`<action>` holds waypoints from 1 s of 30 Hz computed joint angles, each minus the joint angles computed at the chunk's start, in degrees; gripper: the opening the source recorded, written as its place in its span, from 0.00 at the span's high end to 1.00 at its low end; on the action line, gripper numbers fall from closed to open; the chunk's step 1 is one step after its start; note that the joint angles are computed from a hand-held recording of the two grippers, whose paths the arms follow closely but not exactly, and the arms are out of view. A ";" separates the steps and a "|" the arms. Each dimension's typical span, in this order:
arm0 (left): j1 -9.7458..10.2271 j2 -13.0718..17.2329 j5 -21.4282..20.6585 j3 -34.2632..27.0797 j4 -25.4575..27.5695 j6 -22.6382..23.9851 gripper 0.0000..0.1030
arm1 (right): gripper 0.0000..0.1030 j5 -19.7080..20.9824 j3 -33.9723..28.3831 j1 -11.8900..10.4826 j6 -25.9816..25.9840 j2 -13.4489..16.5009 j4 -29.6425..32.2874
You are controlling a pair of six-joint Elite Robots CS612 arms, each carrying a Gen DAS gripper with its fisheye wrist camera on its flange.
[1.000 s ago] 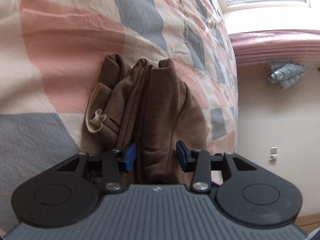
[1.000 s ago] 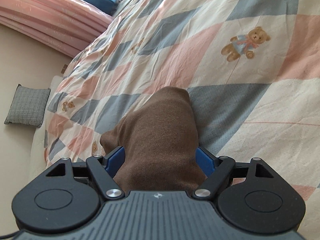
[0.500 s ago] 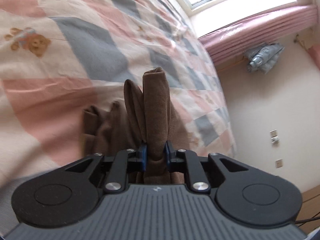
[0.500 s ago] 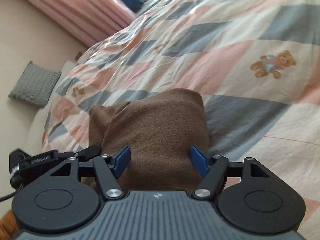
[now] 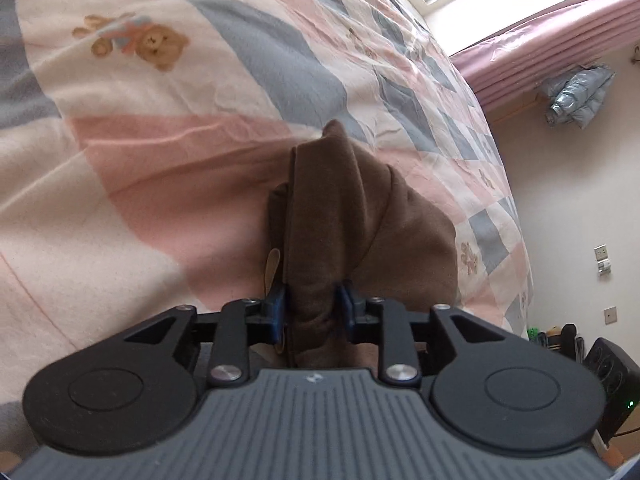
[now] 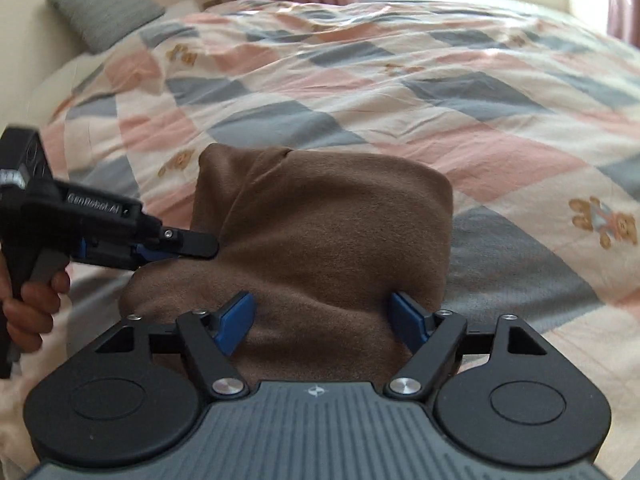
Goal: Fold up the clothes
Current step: 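Fold the brown shirt end over with the right gripper and release it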
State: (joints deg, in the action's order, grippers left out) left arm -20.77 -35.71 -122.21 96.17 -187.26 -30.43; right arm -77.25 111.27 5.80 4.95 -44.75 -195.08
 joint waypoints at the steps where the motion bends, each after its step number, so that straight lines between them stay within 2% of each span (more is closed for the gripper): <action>1: -0.05 -0.90 1.37 0.66 -0.56 0.34 0.77 | 0.21 0.38 0.15 -0.05 0.29 -0.21 -0.16; 3: -0.52 -3.53 6.73 2.58 -1.34 2.43 0.80 | 0.21 2.09 0.66 -0.62 2.05 -0.70 -0.88; 5: -0.97 -5.74 9.35 4.06 -2.78 6.74 0.80 | 0.26 6.82 1.80 -2.44 7.57 -0.85 -4.64; 6: -1.20 -6.39 8.77 4.42 -3.70 8.95 0.82 | 0.30 9.11 2.39 -3.33 10.84 -0.76 -6.85; 8: -1.65 -6.64 4.12 4.01 -4.09 12.82 0.84 | 0.59 12.30 3.36 -4.76 17.02 -0.46 -11.31; 10: -2.63 -6.36 1.35 4.02 -2.79 18.60 0.84 | 0.64 10.94 3.73 -4.91 18.79 -0.63 -12.75; 11: -3.24 -6.26 1.23 4.20 -1.64 21.66 0.85 | 0.64 10.37 3.94 -4.93 18.72 -0.69 -13.17; 12: -3.88 -6.08 2.97 4.68 -0.24 23.58 0.86 | 0.65 10.51 4.04 -5.00 18.14 -0.72 -12.42; 14: -4.33 -4.92 5.91 5.37 0.66 22.49 0.90 | 0.65 10.78 4.07 -4.94 15.57 -0.71 -8.84; 15: -4.32 -4.24 6.89 5.62 0.64 21.22 0.97 | 0.66 9.82 3.92 -4.65 13.03 -0.63 -6.61; 17: -4.03 -3.67 7.35 5.64 0.09 19.33 0.98 | 0.73 8.28 3.48 -4.17 8.37 -0.39 -3.30; 20: -4.05 -5.36 10.08 6.24 -2.34 20.94 0.98 | 0.74 7.69 2.91 -4.13 3.82 -1.96 0.55; 22: -3.80 -5.93 10.44 5.54 -4.67 20.83 0.97 | 0.73 6.08 2.91 -4.02 3.26 -2.72 -1.32; 24: -4.06 -5.36 11.18 3.49 -5.59 21.12 0.97 | 0.73 5.50 1.94 -4.21 4.46 -2.14 -4.75; 27: -4.93 -3.41 12.76 -0.27 -5.85 23.58 0.97 | 0.73 4.31 -2.20 -4.00 4.25 0.51 -5.94; 30: -6.17 -0.83 14.88 -3.85 -3.58 26.46 0.96 | 0.73 3.43 -6.22 -3.45 1.47 3.37 -5.42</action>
